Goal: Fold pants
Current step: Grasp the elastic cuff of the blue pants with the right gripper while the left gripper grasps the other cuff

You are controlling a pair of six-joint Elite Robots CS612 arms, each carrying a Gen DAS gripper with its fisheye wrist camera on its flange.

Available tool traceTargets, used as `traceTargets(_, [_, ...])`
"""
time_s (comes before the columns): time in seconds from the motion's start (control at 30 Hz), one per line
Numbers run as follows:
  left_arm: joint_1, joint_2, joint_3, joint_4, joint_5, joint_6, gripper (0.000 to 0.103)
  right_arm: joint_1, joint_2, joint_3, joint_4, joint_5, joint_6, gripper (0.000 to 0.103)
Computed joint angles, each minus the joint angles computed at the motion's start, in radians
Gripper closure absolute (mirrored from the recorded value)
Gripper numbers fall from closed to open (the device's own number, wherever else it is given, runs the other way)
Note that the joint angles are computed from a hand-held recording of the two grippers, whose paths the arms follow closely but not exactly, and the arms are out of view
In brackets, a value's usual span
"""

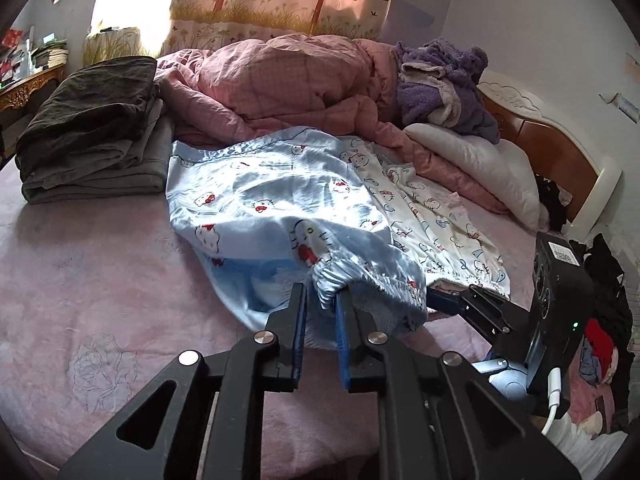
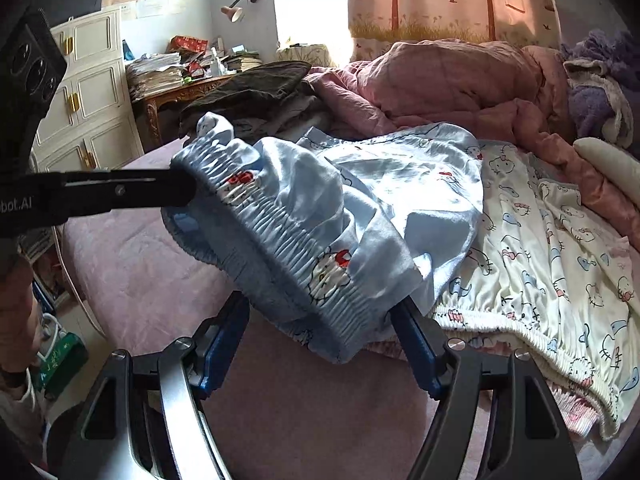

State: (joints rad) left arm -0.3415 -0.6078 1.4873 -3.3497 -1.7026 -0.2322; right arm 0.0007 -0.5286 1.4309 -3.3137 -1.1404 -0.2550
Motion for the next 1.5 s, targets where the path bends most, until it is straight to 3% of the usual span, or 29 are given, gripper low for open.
traceTargets(0.07, [0.002,-0.001,0.002,0.0,-0.01,0.003,0.088,-0.004,0.0,0.003,-0.01,0.012,0.013,0.029])
traceTargets(0.37, [0.006,0.022,-0.037,0.067,-0.02,-0.021,0.085,0.005,0.011,0.006,-0.09,-0.086,0.072,0.029])
traceTargets(0.47, [0.005,0.023,-0.019,0.05,-0.05,0.003,0.057,0.009,0.015,-0.003,-0.118,-0.111,0.089,0.03])
traceTargets(0.5, [0.0,0.02,-0.007,0.043,-0.038,0.016,0.043,0.008,0.014,-0.008,-0.113,-0.107,0.099,0.03])
traceTargets(0.53, [-0.005,0.019,0.0,0.036,-0.021,0.024,0.039,0.006,0.015,-0.014,-0.107,-0.099,0.109,0.03])
traceTargets(0.67, [-0.021,0.024,-0.013,0.076,0.067,0.031,0.041,0.006,0.024,-0.045,-0.054,-0.08,0.124,0.03])
traceTargets(0.7, [-0.024,0.028,-0.021,0.086,0.096,0.027,0.047,0.008,0.026,-0.049,-0.044,-0.081,0.123,0.033])
traceTargets(0.73, [-0.027,0.031,-0.026,0.087,0.127,0.02,0.064,0.01,0.028,-0.052,-0.035,-0.088,0.119,0.047])
traceTargets(0.77, [-0.028,0.034,-0.03,0.091,0.149,0.011,0.073,0.012,0.028,-0.052,-0.028,-0.098,0.113,0.052])
traceTargets(0.9, [-0.018,0.041,-0.031,0.064,0.121,-0.007,0.071,0.01,0.019,-0.02,-0.054,-0.121,0.089,0.061])
traceTargets(0.97, [-0.023,0.041,-0.026,0.055,0.125,0.019,0.06,0.015,0.014,0.006,-0.103,-0.186,0.069,0.062])
traceTargets(1.07, [-0.038,0.042,-0.019,0.054,0.156,0.055,0.058,0.025,0.016,0.025,-0.164,-0.288,0.067,0.063])
traceTargets(1.27, [-0.036,0.042,-0.022,0.104,0.178,0.044,0.056,0.019,0.006,0.042,-0.144,-0.319,0.084,0.063])
traceTargets(1.4, [-0.034,0.037,-0.014,0.135,0.155,0.079,0.056,0.007,-0.006,0.057,-0.088,-0.259,0.078,0.064])
traceTargets(1.5, [-0.022,0.033,-0.015,0.19,0.058,0.104,0.056,-0.009,-0.015,0.071,-0.063,-0.166,0.069,0.078])
